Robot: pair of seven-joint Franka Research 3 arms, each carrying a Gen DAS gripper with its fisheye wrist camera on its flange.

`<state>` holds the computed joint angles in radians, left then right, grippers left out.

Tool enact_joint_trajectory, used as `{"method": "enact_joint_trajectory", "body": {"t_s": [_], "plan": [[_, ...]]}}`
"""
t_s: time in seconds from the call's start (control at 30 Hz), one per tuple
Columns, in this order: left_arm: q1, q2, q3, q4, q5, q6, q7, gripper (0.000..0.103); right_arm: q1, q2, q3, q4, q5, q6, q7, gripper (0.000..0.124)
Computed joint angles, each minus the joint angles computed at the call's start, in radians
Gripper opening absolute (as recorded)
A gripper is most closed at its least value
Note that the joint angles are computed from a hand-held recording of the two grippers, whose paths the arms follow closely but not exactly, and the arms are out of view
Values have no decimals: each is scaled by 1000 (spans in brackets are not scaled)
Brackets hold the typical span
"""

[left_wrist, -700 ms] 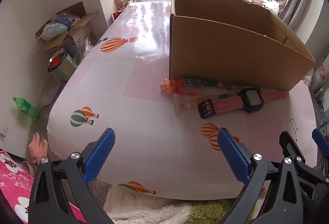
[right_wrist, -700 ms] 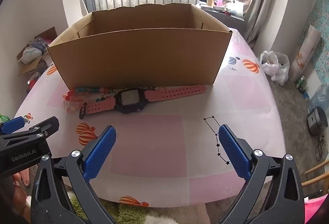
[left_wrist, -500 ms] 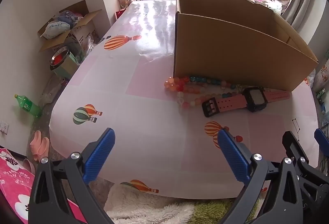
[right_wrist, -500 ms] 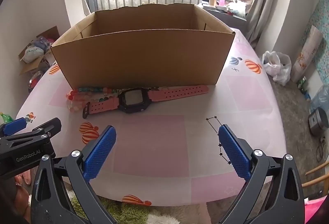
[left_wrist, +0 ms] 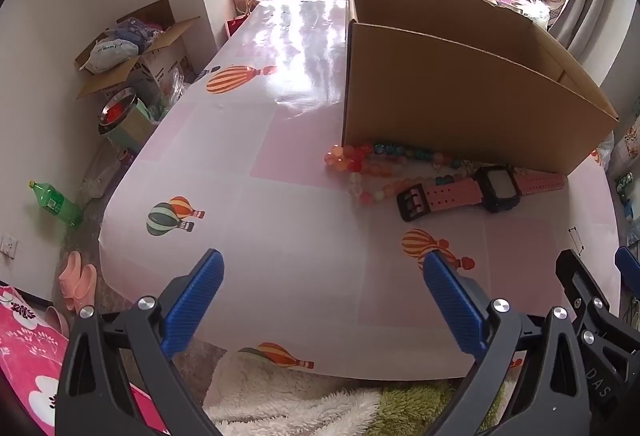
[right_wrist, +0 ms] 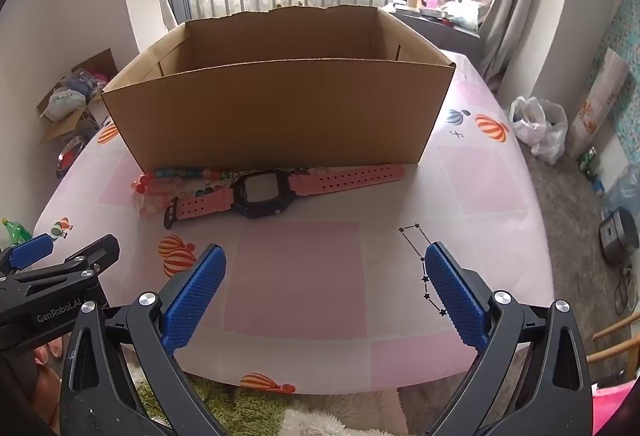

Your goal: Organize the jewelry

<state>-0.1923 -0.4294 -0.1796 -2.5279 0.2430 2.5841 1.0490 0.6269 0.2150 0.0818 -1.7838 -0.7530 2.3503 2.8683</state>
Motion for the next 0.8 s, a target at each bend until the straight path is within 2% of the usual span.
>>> {"method": "enact_joint_trajectory", "body": {"t_s": [0.8], "plan": [[2,19,0,14,-3,-11,-8,98,3,7,-1,13,25,-14,-26,96]]}}
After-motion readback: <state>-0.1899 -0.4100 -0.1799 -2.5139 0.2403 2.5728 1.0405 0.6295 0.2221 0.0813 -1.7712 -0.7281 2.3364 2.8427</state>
